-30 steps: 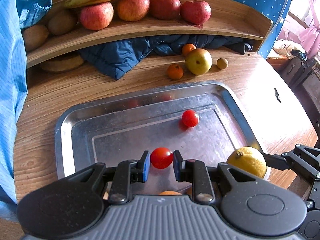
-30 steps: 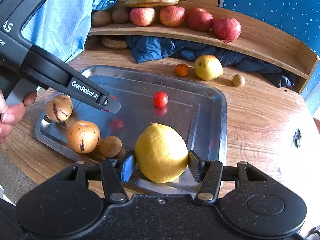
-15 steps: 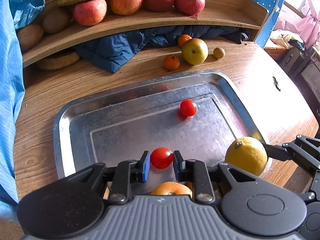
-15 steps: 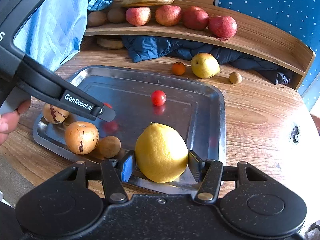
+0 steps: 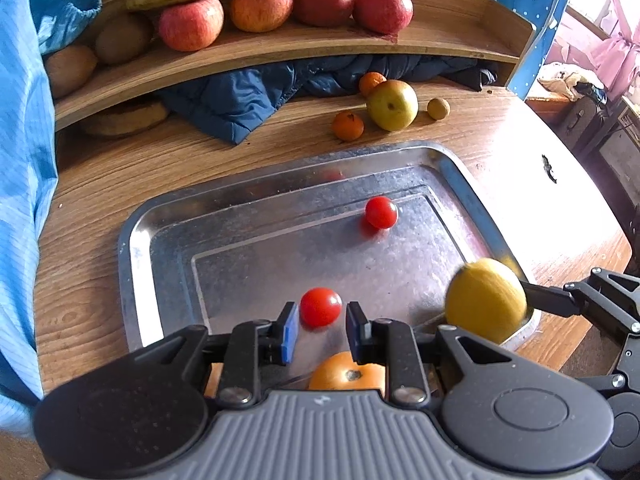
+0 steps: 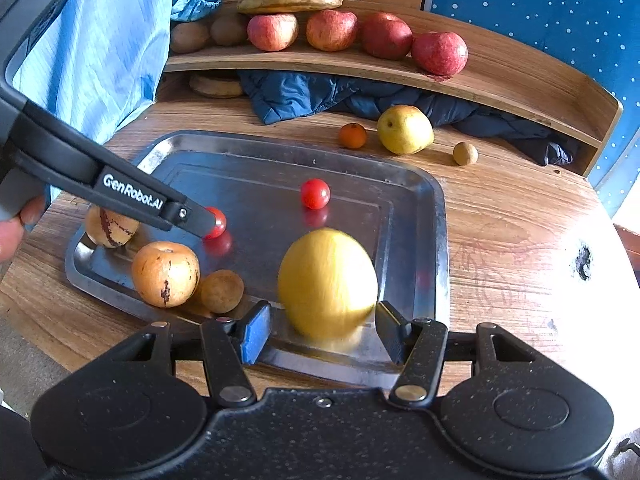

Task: Organize fruits
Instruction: 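Open both tools to release the tomato and lemon onto the tray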

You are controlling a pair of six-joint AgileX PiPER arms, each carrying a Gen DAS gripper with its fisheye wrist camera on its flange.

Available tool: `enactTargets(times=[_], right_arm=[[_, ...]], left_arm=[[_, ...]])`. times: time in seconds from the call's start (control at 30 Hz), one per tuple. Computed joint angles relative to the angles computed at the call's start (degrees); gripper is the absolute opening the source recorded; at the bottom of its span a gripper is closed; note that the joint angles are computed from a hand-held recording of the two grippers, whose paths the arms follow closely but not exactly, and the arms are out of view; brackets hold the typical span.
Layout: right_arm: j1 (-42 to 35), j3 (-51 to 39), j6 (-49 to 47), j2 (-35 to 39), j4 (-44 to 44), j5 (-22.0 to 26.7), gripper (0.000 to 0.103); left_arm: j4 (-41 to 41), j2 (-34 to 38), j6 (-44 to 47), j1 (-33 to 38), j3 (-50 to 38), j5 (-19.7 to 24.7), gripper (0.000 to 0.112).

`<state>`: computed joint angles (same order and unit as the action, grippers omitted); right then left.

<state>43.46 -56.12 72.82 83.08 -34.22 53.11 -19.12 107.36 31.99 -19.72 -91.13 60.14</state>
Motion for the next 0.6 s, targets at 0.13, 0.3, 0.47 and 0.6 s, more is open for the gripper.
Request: enactTargets(times=[0.13,0.3,0.47,0.6], right_arm=[[2.4,-0.9,2.2,-0.3,-1.2,2.3,0.066],[5.1,-2.0,5.1,-0.7,-3.0,5.4,0.075],[7.9,-2.8,9.1,-0.5,-3.9,8.4,0.094],[10.4,-3.9,11.6,0.2,-3.3,11.2,0.101]], left_arm=[[-1.1,-1.0,0.9,1.0,0.6,0.2,0.032],[-2.7,-3.5,2.9,2.8,2.1,0.5,0.050],[-3.6,-7.0,5.1,5.1,4.4,0.3,0.082],[-4.9,-10.4,8.8,7.7,7.6,-0.8,0.097]])
